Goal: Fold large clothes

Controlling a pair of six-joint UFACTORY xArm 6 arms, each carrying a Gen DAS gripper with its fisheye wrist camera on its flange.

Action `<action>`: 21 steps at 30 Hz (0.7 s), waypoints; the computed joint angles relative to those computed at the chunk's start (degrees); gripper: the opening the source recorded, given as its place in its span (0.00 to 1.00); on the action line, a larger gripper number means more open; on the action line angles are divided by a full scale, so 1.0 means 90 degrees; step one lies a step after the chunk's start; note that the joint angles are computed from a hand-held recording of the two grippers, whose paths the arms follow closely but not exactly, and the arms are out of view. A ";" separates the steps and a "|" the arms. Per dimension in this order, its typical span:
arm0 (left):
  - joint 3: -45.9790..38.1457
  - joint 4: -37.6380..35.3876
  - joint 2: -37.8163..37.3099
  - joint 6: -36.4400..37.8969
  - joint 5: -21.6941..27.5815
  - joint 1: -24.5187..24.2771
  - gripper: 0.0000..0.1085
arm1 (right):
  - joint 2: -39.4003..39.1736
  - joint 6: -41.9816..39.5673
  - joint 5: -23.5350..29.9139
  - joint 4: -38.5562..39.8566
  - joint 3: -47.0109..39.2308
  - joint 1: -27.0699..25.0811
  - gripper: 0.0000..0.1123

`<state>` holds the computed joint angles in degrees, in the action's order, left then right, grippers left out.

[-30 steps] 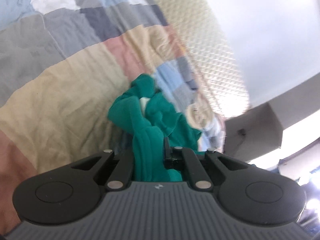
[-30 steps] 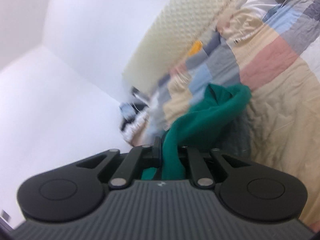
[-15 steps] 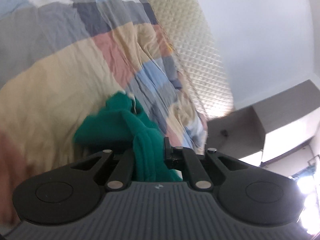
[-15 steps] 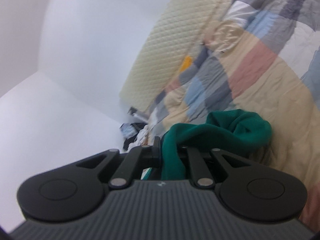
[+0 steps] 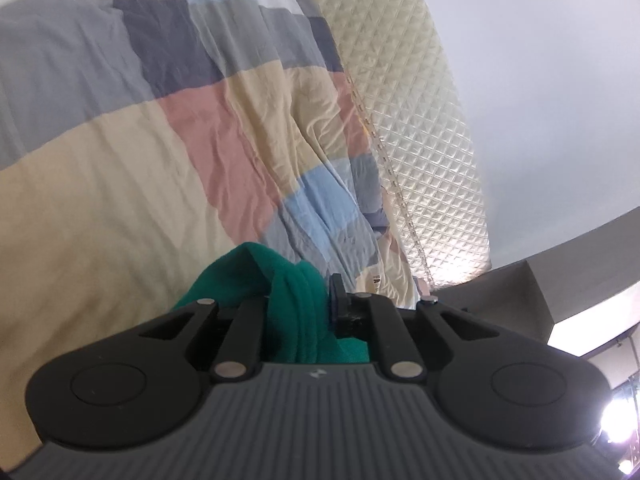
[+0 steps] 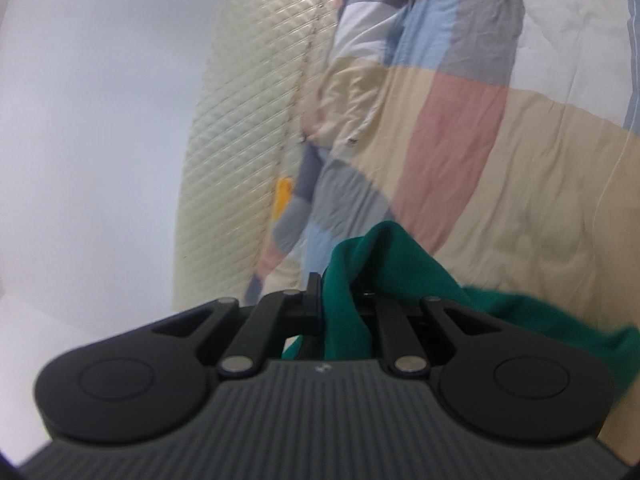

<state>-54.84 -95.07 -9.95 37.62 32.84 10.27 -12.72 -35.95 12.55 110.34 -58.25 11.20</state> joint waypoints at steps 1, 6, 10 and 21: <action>-0.0148 -0.0215 0.0246 0.0315 0.0017 -0.0013 0.11 | 0.0162 -0.0153 0.0044 0.0182 -0.0066 -0.0037 0.09; -0.0980 -0.0689 0.1513 0.1183 -0.0134 -0.0168 0.14 | 0.1255 -0.0518 0.0183 0.0625 -0.0625 -0.0179 0.10; -0.1530 -0.0537 0.2375 0.1223 -0.0105 -0.0140 0.16 | 0.2222 -0.0212 0.0122 0.0192 -0.1209 -0.0143 0.09; -0.1823 -0.0532 0.2916 0.1371 -0.0581 -0.0392 0.17 | 0.3173 -0.0269 0.0688 0.0670 -0.1740 -0.0277 0.10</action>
